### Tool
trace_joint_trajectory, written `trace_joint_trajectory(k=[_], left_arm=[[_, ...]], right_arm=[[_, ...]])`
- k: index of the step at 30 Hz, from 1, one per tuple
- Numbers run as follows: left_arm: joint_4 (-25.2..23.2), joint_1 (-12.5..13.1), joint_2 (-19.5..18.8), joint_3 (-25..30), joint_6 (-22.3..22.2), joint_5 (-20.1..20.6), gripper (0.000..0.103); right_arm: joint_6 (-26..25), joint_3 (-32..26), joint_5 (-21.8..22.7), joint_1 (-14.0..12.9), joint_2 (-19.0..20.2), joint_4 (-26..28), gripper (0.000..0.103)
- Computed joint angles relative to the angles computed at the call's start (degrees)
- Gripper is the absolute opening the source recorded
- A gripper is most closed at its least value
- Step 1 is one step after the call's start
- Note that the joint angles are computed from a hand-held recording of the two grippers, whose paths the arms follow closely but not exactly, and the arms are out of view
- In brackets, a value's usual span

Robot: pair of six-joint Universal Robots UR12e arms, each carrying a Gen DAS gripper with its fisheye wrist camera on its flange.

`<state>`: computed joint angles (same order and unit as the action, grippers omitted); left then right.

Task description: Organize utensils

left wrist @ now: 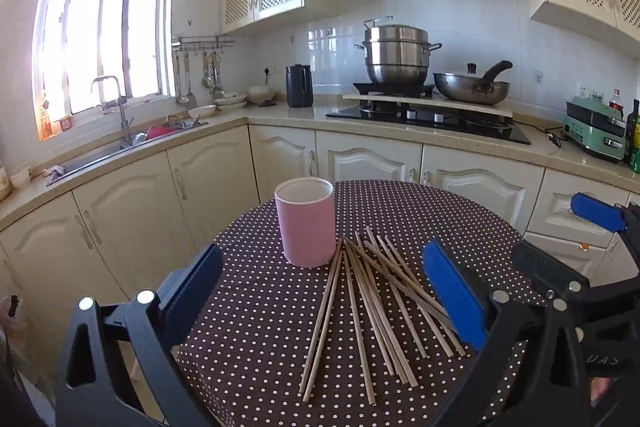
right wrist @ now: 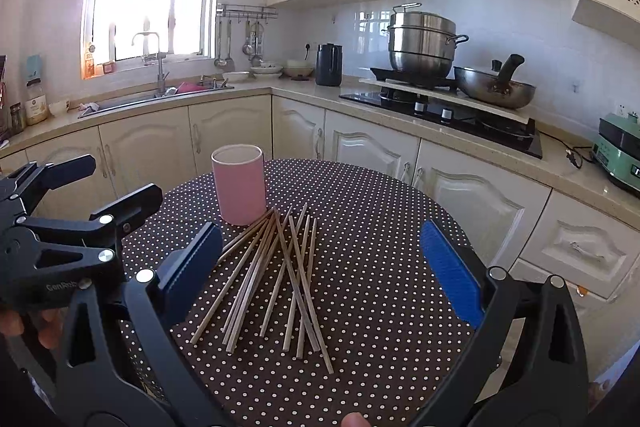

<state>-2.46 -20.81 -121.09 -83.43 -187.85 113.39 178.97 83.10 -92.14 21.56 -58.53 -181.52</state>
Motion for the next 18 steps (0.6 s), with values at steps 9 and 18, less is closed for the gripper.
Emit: trace_joint_trajectory(k=[9, 18], left_arm=[[-15.51, 4.59, -1.85, 3.3, -1.01, -14.98, 0.079], [-30.42, 6.63, -5.9, 9.84, 0.8, -16.16, 0.055]], right_arm=[[-2.1, -6.93, 6.39, -2.2, 3.67, 15.31, 0.077], [-5.93, -14.75, 11.99, -3.83, 7.97, 32.17, 0.049]])
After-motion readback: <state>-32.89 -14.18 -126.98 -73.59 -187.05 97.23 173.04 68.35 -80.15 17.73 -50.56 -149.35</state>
